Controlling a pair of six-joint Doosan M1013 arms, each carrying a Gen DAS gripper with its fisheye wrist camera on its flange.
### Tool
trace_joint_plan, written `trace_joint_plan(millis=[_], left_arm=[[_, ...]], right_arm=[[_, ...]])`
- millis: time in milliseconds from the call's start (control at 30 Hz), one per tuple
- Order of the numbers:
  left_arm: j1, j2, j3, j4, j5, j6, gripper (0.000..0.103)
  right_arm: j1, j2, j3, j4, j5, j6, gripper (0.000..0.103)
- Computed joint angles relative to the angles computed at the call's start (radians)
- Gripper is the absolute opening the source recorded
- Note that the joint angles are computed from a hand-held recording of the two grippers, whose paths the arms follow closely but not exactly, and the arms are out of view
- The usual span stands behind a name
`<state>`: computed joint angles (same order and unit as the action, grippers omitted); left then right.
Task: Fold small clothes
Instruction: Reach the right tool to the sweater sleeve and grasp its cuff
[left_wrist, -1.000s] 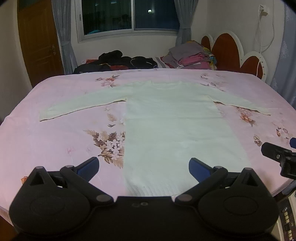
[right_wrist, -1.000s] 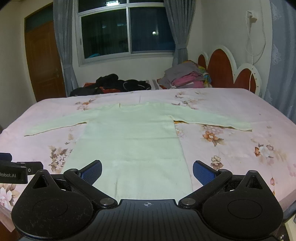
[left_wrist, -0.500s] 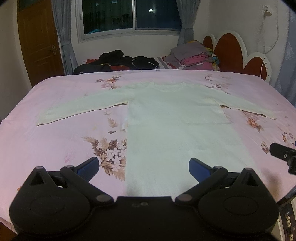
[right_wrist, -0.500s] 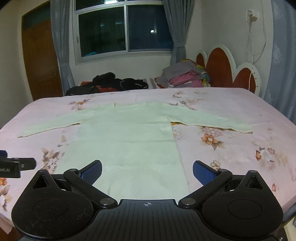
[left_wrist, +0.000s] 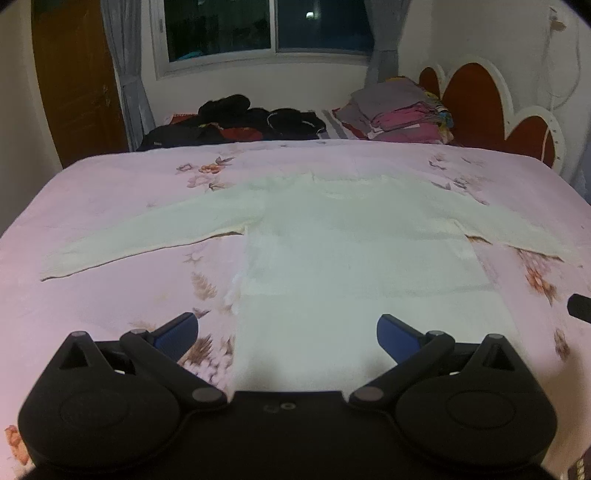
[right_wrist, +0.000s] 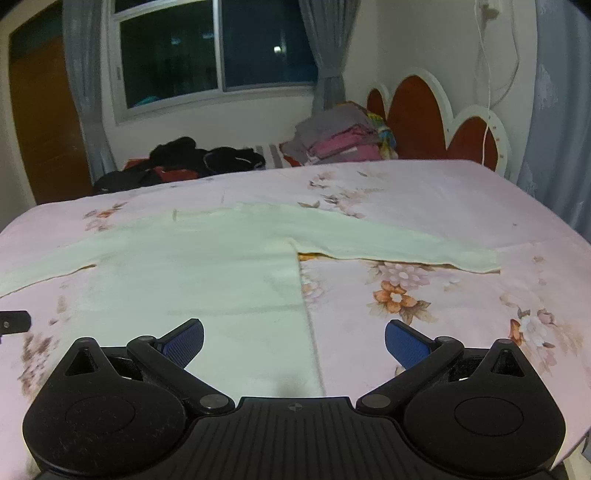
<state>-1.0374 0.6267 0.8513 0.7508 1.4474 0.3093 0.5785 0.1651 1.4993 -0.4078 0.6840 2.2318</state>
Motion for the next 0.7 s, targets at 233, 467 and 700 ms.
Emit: trace_joint_plan(millis=[233,467,700], left_arm=[[0.043,0.063,-0.089,-0.032,0.002,0.056,0.103],[0.083,0.139,-0.198,-0.071,0.025,0.104,0.103],[0.115,0.229,-0.332,-0.094,0.05,0.181,0.103]], right_arm=[[-0.079,0.055,-0.05,0.115,-0.034,-0.061,0.103],[-0.145,0.116,-0.093,0.117,-0.033,-0.064,0.103],[-0.22,0.177,-0.128,0.133,0.012,-0.016,0.071]])
